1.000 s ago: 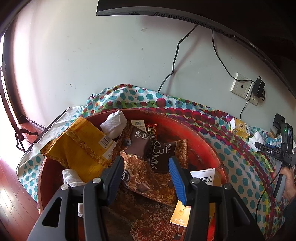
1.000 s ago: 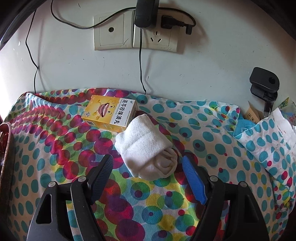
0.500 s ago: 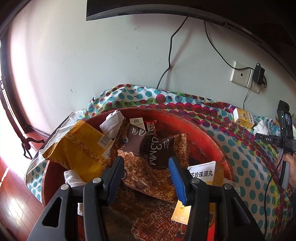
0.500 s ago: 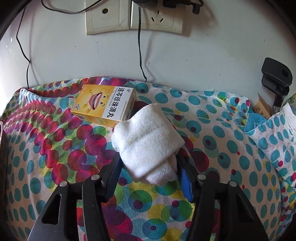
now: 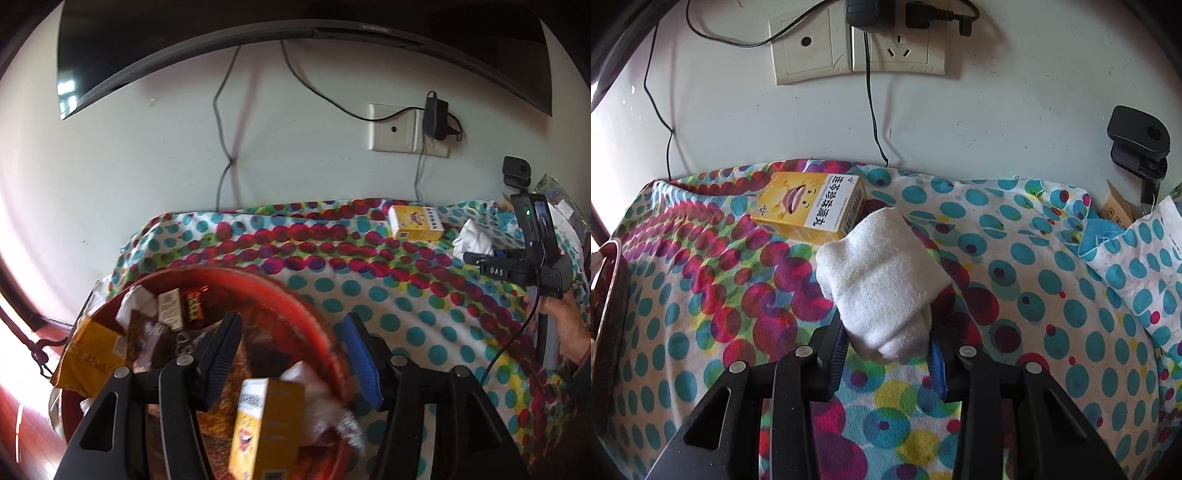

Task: Organize objects
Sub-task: 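Grasp the white sock on the cloth with the right tool and lift, then grasp the yellow medicine box with left tool while right tool holds the sock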

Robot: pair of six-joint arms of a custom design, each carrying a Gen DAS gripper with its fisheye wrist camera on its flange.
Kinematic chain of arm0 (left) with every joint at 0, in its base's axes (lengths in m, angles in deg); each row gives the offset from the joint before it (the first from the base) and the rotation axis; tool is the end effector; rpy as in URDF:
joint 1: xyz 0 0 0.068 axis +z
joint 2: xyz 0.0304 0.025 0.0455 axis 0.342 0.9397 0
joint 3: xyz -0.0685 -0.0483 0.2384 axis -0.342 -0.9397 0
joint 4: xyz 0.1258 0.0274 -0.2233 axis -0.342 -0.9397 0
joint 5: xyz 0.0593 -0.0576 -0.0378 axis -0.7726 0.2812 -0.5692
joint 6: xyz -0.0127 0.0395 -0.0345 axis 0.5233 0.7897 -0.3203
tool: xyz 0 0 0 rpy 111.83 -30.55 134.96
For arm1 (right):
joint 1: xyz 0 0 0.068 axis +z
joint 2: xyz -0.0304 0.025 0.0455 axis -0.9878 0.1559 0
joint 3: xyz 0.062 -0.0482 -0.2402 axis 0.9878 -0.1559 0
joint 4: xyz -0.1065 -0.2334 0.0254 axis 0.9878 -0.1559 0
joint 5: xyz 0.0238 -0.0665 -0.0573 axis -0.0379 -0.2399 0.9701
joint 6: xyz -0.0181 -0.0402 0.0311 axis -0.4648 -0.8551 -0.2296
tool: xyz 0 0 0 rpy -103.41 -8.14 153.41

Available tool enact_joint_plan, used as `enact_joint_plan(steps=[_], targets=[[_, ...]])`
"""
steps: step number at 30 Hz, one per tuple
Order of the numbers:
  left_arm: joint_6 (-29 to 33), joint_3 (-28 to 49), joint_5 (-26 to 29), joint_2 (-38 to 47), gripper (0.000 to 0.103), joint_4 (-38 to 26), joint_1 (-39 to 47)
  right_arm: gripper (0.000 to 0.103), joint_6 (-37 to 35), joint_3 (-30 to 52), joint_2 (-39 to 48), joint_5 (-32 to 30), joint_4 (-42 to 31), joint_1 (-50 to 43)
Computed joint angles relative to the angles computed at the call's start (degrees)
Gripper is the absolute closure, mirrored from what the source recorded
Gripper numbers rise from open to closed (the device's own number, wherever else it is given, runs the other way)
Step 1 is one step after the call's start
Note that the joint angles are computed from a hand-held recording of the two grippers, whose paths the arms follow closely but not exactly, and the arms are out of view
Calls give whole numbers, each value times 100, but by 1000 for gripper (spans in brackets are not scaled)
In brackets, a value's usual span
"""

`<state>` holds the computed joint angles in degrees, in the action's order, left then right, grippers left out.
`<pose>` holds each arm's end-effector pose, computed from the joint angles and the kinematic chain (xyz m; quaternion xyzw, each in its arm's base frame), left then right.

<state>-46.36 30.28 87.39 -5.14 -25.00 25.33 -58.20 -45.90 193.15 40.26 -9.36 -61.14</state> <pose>0.2452 0.0105 0.1519 0.2066 0.8878 -0.0654 0.4059 0.2671 0.0830 0.0266 0.1232 0.9293 -0.0380 0.3462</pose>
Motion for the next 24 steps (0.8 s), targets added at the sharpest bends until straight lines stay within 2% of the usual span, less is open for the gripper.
enact_joint_plan(steps=[3, 6, 8, 12, 14, 18, 24], targets=[[-288, 563, -259, 435, 40, -125, -904, 68, 10, -651, -344, -238, 366, -57], [-353, 1525, -326, 1298, 38, -533, -1565, 67, 12, -1124, -530, -563, 754, -257], [-376, 2217, -383, 1961, 37, -814, -1918, 66, 49, -1223, -553, -737, 867, -357], [-461, 3568, -860, 3158, 36, -1511, -2544, 62, 12, -1062, -481, -533, 642, -201], [-612, 4272, -895, 3702, 36, -1926, -2747, 62, 0, -1074, -465, -544, 674, -201], [-953, 6069, -852, 4899, 36, -3172, -3042, 62, -6, -1132, -468, -621, 780, -251], [-1321, 8354, -726, 6347, 36, -4681, -3218, 58, -44, -979, -688, -648, 387, -258]])
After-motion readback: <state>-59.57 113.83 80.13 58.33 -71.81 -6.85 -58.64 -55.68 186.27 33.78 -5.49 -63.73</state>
